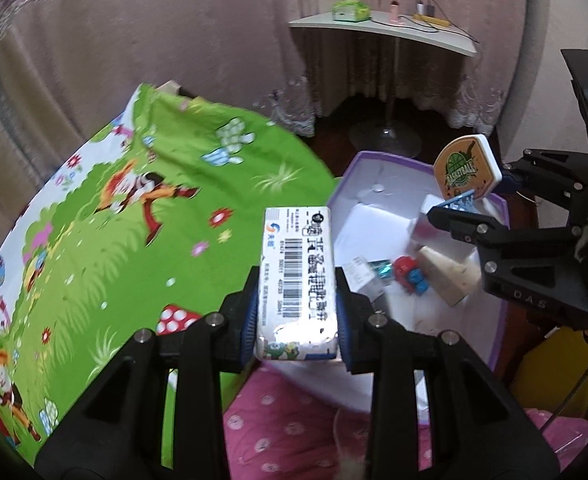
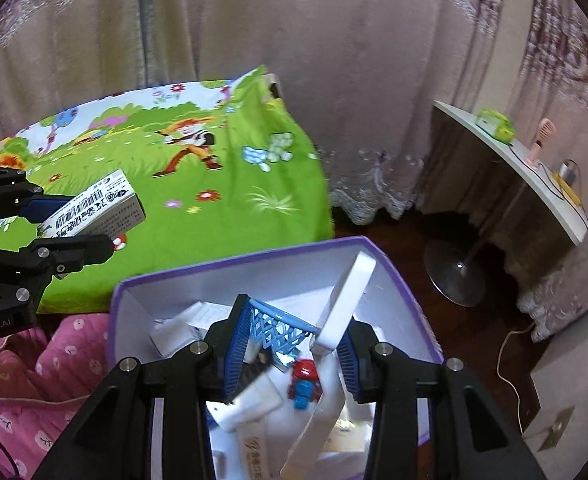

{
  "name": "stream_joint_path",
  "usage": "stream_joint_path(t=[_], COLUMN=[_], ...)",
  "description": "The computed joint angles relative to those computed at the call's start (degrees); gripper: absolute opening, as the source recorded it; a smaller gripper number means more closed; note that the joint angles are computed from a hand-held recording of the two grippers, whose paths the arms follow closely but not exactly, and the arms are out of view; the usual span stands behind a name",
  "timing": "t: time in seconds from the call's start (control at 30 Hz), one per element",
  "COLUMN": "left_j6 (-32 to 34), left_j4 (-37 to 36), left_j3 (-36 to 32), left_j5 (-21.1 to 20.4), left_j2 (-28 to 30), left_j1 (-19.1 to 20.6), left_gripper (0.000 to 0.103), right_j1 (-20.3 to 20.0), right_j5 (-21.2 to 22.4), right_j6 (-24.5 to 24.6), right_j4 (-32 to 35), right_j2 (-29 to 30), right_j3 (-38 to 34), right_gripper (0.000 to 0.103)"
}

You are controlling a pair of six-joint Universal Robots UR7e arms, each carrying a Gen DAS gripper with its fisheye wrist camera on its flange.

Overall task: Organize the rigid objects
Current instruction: 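Open both tools to drop the items into the storage box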

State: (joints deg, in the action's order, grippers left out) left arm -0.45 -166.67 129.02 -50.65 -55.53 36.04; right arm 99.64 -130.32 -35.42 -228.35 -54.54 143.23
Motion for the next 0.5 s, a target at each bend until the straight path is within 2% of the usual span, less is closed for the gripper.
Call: stream_joint_path(t=[0.17, 0.33, 0.5], left_j6=[-0.48, -0.77, -1.7], left_j4=[-1.3, -1.62, -5.44], left_j3=[-1.12, -1.42, -0.65], left_j5=[-3.07, -4.14, -4.59], left_j2=[3.42, 6.96, 10.96], left_j1=[-1.41, -2.31, -2.3], left_gripper=[0.037, 0.037, 0.037], right_j1=[-1.57, -3.34, -6.25], right_j5=[-0.66, -0.39, 1.11], right_j6=[0.13, 0.18, 0.64], right_j4=[-1.98, -4.24, -6.79], right_j2=[-2.19, -3.44, -3.29], right_j3=[1.89, 3.78, 5.27], right_gripper=[0.041, 0.041, 0.041])
